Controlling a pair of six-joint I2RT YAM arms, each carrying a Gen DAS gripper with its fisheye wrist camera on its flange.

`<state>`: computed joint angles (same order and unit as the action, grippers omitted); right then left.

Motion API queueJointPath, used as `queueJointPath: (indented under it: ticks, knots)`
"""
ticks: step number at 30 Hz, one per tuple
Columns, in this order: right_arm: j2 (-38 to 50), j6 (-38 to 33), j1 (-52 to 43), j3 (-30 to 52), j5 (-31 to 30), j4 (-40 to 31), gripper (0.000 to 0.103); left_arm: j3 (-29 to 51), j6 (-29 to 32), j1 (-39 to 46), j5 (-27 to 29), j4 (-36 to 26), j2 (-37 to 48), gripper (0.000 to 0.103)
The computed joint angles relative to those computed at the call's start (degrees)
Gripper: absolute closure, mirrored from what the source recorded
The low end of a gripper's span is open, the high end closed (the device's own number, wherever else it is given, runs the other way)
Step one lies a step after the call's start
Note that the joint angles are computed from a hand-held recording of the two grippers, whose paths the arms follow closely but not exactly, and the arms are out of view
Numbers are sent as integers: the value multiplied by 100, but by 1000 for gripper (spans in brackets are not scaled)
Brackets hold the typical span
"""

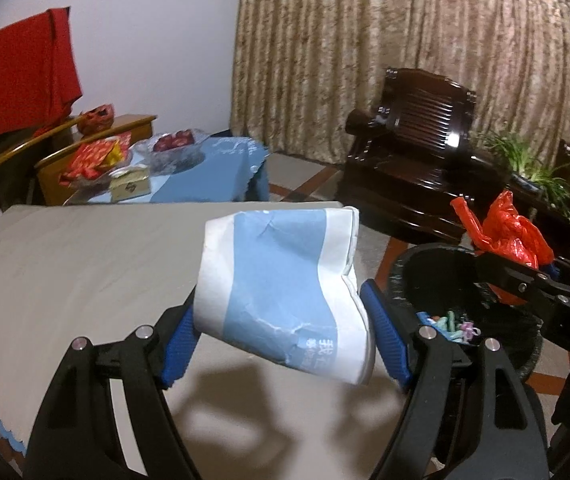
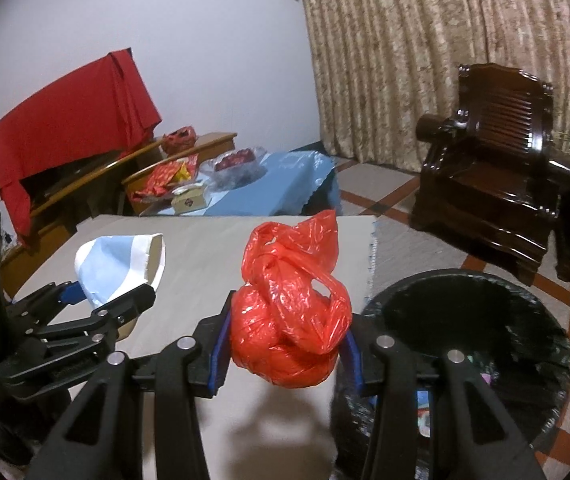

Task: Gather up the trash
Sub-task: 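Carry both items over the black bin and open both tools to drop them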

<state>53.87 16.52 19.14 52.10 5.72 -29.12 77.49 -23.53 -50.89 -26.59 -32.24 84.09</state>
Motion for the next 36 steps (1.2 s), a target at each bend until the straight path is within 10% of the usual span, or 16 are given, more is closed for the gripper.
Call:
queueJointPath:
  ticks: [36]
  knots:
    - [-530,-1689,-4849,-778,-2197,-167,58,3063,829,-943,934,630,3418,29]
